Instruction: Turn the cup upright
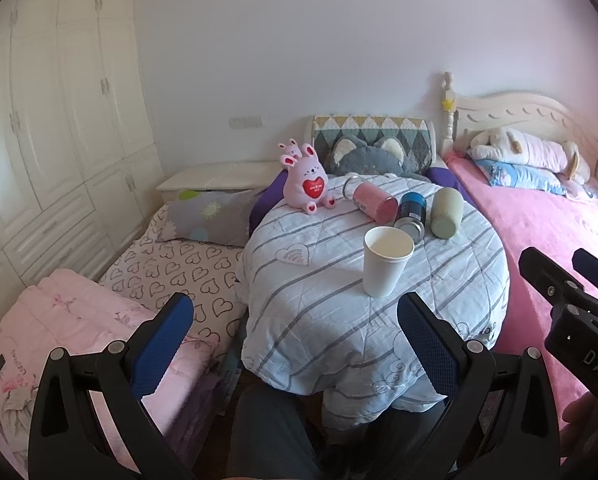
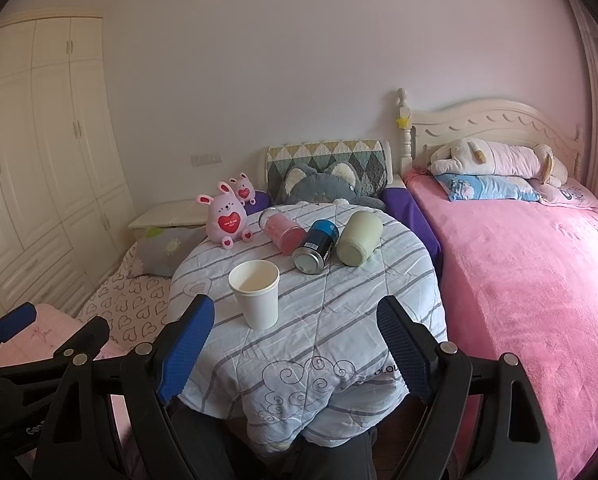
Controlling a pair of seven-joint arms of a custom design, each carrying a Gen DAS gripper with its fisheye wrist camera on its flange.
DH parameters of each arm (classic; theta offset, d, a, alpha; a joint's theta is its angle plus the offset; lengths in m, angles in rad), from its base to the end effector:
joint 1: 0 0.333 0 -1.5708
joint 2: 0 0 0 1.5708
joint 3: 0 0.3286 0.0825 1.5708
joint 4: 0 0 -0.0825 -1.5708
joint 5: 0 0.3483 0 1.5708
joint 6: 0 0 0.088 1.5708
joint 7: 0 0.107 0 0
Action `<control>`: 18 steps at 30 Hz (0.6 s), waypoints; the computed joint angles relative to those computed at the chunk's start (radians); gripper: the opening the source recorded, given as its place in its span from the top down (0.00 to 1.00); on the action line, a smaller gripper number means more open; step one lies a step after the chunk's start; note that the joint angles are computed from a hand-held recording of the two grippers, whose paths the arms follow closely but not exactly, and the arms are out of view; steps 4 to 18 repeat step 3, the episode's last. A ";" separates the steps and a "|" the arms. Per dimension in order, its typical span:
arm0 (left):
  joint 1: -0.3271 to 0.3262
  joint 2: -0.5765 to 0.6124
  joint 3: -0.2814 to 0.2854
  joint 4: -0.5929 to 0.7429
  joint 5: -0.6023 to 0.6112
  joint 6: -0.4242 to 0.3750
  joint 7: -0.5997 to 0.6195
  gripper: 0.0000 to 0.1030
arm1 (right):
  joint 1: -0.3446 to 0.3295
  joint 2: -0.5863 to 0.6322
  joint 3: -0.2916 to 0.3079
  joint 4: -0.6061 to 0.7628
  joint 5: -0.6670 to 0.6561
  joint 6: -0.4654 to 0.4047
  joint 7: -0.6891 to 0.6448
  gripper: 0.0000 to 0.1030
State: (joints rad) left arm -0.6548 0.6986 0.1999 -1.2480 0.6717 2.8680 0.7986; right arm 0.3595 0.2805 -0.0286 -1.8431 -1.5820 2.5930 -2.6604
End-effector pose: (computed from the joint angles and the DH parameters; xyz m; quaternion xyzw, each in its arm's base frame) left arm 0.6421 -0.4125 0.4765 -0.4956 0.7159 -0.3621 0.3329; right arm 0.5858 0.2233 0.4409 -0.4523 0.7176 -0.3994 0.3479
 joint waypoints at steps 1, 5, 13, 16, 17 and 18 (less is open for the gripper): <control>0.003 0.002 -0.004 0.004 -0.002 -0.001 0.005 0.00 | -0.001 0.000 0.000 0.000 0.000 0.002 0.000 0.18; 0.008 0.005 -0.012 0.009 -0.008 -0.005 0.017 0.00 | -0.001 0.000 0.000 0.000 0.001 0.003 0.002 0.18; 0.008 0.005 -0.012 0.009 -0.008 -0.005 0.017 0.00 | -0.001 0.000 0.000 0.000 0.001 0.003 0.002 0.18; 0.008 0.005 -0.012 0.009 -0.008 -0.005 0.017 0.00 | -0.001 0.000 0.000 0.000 0.001 0.003 0.002 0.18; 0.008 0.005 -0.012 0.009 -0.008 -0.005 0.017 0.00 | -0.001 0.000 0.000 0.000 0.001 0.003 0.002 0.18; 0.008 0.005 -0.012 0.009 -0.008 -0.005 0.017 0.00 | -0.001 0.000 0.000 0.000 0.001 0.003 0.002 0.18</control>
